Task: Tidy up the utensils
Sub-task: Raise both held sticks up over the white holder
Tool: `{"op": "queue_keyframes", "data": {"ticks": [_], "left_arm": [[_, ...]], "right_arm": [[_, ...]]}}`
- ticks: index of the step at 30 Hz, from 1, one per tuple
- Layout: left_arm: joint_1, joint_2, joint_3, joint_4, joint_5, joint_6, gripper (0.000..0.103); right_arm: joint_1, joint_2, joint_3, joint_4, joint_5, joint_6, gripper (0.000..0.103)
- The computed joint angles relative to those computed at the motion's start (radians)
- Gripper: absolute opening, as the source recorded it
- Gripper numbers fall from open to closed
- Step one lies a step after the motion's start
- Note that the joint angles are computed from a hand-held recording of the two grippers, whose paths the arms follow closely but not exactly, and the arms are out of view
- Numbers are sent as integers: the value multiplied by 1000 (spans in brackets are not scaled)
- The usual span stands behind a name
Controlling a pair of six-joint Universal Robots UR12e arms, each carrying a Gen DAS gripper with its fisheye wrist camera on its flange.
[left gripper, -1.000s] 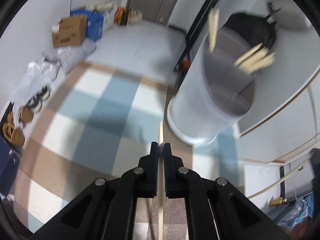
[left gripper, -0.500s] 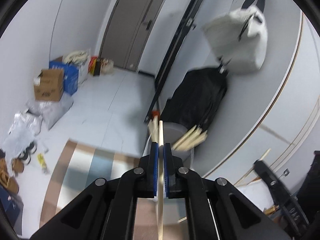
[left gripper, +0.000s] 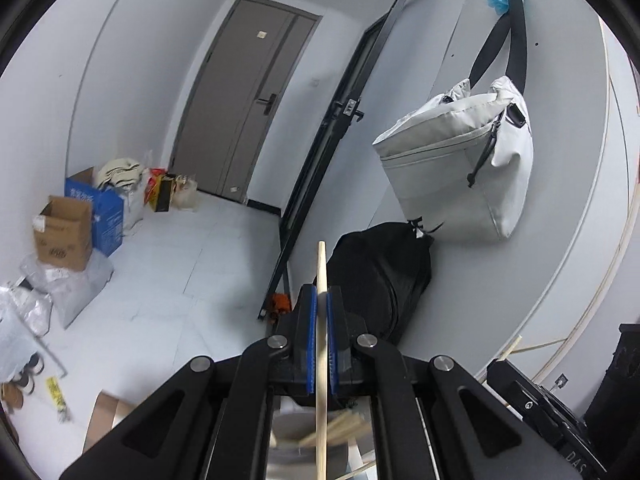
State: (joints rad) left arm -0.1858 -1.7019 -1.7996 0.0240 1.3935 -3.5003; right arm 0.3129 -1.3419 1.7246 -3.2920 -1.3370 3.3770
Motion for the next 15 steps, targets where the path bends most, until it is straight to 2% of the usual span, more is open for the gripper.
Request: {"op": "queue_keyframes", "data": {"ticks": [4, 11, 15], "left_arm": [[4, -33, 17, 29, 11, 23, 1], [17, -80, 28, 85, -25, 40, 1], [18, -98, 39, 85, -49, 52, 1]], "right_arm": [[-4, 40, -51, 25, 2, -1, 4], [-3, 83, -96, 46, 1, -25, 4], [-1, 95, -108, 63, 5, -46, 4]]}}
